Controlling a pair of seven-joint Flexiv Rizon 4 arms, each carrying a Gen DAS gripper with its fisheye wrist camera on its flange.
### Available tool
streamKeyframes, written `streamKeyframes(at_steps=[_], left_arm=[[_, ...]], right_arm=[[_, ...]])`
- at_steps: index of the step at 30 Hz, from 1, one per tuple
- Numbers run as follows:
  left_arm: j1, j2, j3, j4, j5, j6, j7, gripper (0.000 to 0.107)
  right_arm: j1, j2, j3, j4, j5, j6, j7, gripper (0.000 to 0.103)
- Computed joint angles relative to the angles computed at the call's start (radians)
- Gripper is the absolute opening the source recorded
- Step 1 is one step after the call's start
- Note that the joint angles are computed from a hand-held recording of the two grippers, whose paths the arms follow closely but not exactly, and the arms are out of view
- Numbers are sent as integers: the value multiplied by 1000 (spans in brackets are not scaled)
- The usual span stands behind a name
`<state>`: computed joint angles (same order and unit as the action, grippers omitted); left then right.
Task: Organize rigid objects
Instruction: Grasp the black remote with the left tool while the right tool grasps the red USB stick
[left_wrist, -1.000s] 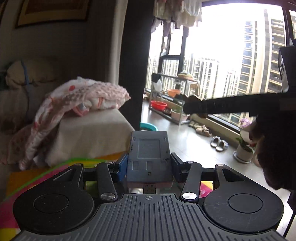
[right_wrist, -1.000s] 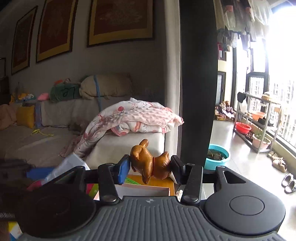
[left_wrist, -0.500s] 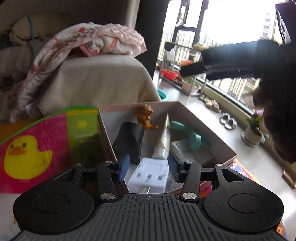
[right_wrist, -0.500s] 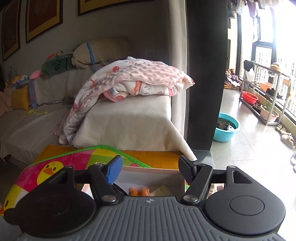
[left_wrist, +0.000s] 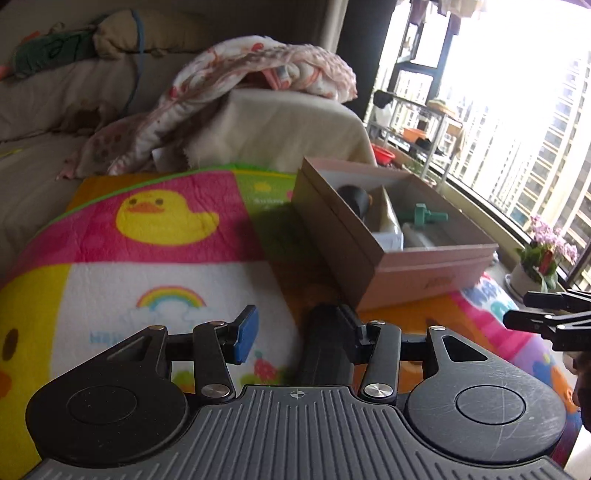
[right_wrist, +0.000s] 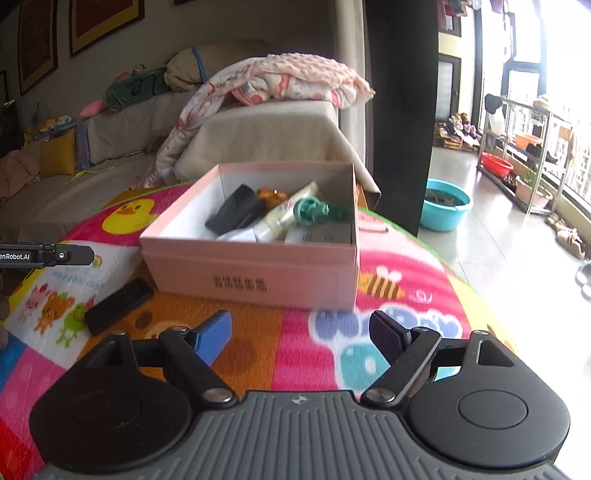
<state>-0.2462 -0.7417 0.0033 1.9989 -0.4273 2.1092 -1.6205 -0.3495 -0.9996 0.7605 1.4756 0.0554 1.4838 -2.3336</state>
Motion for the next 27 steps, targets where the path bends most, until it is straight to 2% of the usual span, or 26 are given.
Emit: streamKeyframes(at_steps=[2, 4, 8, 9, 11, 13, 15, 19, 21, 24, 27], left_arm=[[5, -2, -16, 7, 23, -6, 0, 51], [-31, -5, 7, 3, 3, -15, 16, 51], [-101, -10, 54, -11, -57, -23, 64, 51], [-95, -5, 41, -11, -50, -29, 68, 51], [-21, 16, -45, 10, 20, -45, 81, 51], [17, 33, -78, 25, 117, -72, 47, 52], [-56, 46, -15, 41, 59, -85, 54, 53], [-233, 38, 151, 47, -143, -109, 74, 50], [-286, 25, 199, 39, -228, -124, 86, 50], [-314, 11, 222, 27, -284, -127, 110, 50], [-321, -3, 227, 8, -308, -138, 143, 50]], right_arm=[[-31, -17, 32, 14, 20, -4, -1, 82], [-47, -35, 52, 9, 35, -13, 3, 82], [-22, -46, 13, -17, 59, -44, 44, 83], [-31, -49, 28, -18, 65, -45, 29, 87], [-27, -45, 23, -17, 74, -49, 20, 88], [-27, -42, 25, -11, 84, -39, 4, 88], [-58, -51, 63, -12, 81, -83, -35, 88], [-139, -41, 155, -2, 64, -352, -178, 88], [-150, -9, 168, 43, 60, -413, -253, 88], [-151, 31, 180, 114, 66, -426, -370, 88], [-107, 70, 145, 173, 77, -350, -436, 88]])
